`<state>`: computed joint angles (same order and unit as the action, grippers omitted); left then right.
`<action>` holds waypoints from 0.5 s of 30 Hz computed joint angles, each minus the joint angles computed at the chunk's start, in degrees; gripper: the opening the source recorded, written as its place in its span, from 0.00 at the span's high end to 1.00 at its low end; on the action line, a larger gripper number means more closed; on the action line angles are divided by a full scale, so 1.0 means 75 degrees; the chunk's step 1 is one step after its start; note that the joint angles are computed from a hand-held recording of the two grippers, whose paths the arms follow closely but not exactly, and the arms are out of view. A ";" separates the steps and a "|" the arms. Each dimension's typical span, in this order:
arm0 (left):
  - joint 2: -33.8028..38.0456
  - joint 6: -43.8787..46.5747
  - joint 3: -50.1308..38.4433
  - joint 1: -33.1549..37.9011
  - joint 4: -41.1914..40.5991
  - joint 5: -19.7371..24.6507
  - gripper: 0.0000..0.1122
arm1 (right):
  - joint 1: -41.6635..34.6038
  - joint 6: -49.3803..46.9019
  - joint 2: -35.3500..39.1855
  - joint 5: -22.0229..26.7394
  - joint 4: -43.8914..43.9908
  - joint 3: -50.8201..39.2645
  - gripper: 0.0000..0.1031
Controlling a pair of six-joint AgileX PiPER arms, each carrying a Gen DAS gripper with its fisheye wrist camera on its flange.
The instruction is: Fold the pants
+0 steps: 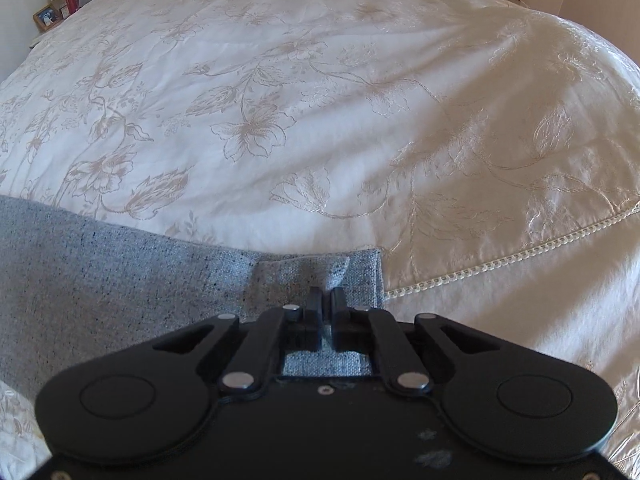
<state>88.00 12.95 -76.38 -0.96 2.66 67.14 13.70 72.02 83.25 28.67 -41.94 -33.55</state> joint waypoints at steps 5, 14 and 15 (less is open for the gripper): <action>-0.0049 -0.0044 -0.0024 -0.0126 0.0031 -0.0109 0.84 | 0.1629 0.1404 0.0158 0.2140 -0.1252 -0.0331 0.99; 0.0211 0.0552 -0.0068 0.0129 -0.0010 -0.0628 0.83 | 0.1333 0.2078 0.0975 0.1965 -0.1101 -0.0402 0.99; 0.0366 0.0660 -0.0201 0.0227 -0.0060 -0.0703 0.83 | 0.1320 0.2155 0.0920 0.1988 -0.1098 -0.0397 0.98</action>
<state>90.74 17.90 -77.88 0.75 2.21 61.87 23.60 88.18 90.15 43.58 -50.17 -36.53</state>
